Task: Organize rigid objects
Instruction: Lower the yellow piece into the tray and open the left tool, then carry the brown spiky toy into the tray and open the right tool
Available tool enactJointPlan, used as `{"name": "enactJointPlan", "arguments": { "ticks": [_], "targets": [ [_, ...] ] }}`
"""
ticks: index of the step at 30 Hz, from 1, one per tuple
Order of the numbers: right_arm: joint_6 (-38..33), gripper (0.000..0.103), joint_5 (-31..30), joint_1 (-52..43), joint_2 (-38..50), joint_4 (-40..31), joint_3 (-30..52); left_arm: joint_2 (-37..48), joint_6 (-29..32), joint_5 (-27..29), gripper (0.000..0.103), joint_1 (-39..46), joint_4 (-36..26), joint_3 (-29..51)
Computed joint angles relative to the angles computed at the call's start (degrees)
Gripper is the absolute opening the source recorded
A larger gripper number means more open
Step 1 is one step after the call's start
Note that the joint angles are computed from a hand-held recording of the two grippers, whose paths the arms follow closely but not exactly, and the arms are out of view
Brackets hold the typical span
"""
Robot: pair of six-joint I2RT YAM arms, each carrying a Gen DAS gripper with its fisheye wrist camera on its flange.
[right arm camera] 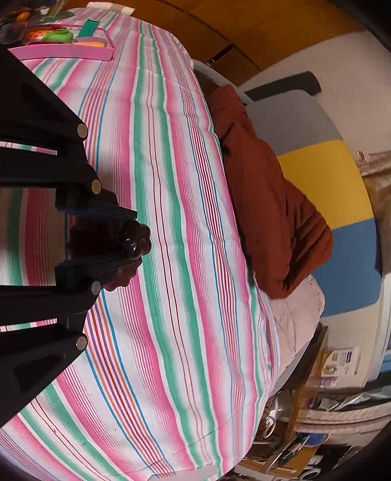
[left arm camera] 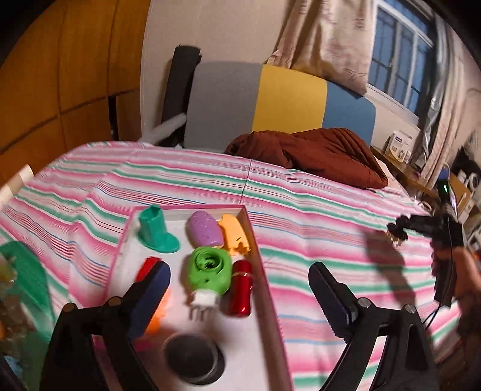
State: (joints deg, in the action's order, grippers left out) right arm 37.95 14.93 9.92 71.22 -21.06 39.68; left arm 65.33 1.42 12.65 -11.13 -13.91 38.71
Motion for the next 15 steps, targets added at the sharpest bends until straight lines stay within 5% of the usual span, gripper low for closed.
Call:
{"name": "enactJointPlan", "arguments": {
  "ticks": [15],
  "targets": [
    [-0.31,0.020,2.87,17.47,5.53,1.85,4.15,-12.78,10.32,7.23,0.098,13.00,-5.86,-8.36]
  ]
}}
